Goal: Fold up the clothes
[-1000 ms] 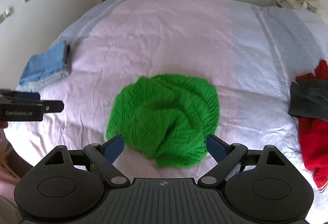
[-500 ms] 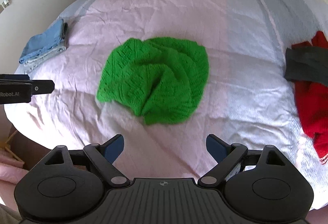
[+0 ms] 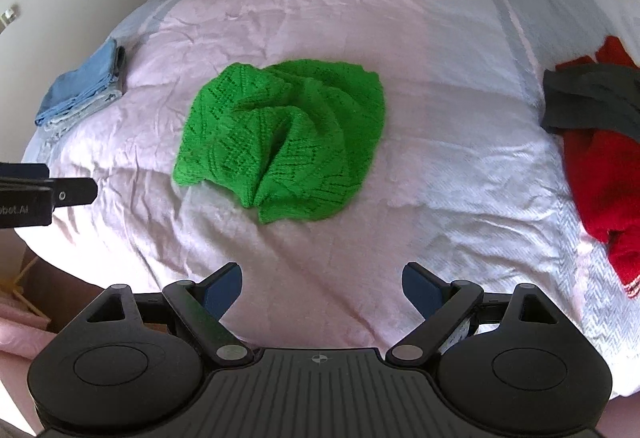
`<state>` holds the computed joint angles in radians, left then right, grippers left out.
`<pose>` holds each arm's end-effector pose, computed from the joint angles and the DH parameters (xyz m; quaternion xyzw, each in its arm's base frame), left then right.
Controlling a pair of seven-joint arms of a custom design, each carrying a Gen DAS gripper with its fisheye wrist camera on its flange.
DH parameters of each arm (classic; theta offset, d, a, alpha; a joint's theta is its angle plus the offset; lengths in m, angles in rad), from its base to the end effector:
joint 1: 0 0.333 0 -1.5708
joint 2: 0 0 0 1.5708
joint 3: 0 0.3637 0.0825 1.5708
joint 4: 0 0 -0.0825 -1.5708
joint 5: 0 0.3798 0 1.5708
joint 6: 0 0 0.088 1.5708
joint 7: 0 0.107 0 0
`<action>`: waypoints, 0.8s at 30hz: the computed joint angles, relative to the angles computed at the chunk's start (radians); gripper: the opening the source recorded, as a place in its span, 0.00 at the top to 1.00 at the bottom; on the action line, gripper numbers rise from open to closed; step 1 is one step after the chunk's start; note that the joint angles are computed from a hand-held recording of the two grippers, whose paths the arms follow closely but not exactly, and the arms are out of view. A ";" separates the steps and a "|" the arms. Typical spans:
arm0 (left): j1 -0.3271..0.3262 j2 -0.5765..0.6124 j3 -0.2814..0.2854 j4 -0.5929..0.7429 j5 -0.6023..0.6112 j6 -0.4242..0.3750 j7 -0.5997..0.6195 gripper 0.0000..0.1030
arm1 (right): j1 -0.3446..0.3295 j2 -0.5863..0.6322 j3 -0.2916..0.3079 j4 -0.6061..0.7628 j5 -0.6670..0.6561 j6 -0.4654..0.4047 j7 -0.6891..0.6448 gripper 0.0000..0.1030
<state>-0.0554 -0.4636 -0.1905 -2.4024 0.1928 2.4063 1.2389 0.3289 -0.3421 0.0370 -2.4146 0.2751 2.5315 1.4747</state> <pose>0.4087 -0.1139 0.5760 -0.6743 0.6931 -0.1381 0.2140 0.4249 0.1613 0.5356 -0.7726 0.5856 -0.0605 0.2378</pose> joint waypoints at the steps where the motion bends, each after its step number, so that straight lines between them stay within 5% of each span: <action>1: -0.001 0.002 -0.003 0.002 0.001 -0.004 -0.002 0.28 | 0.000 0.001 -0.004 0.000 0.005 -0.002 -0.003 0.13; 16: -0.023 0.086 0.007 -0.016 -0.015 -0.001 0.042 0.29 | -0.018 0.017 -0.053 -0.051 0.127 0.093 -0.008 0.13; 24: -0.021 0.206 -0.002 -0.054 0.066 0.156 0.114 0.29 | -0.054 0.035 -0.049 -0.089 0.166 0.139 0.071 0.13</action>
<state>-0.0768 -0.2574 -0.1929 -2.4568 0.2587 2.5620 1.3527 0.2751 -0.3067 -0.0115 -2.5034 0.4414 2.6707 1.5453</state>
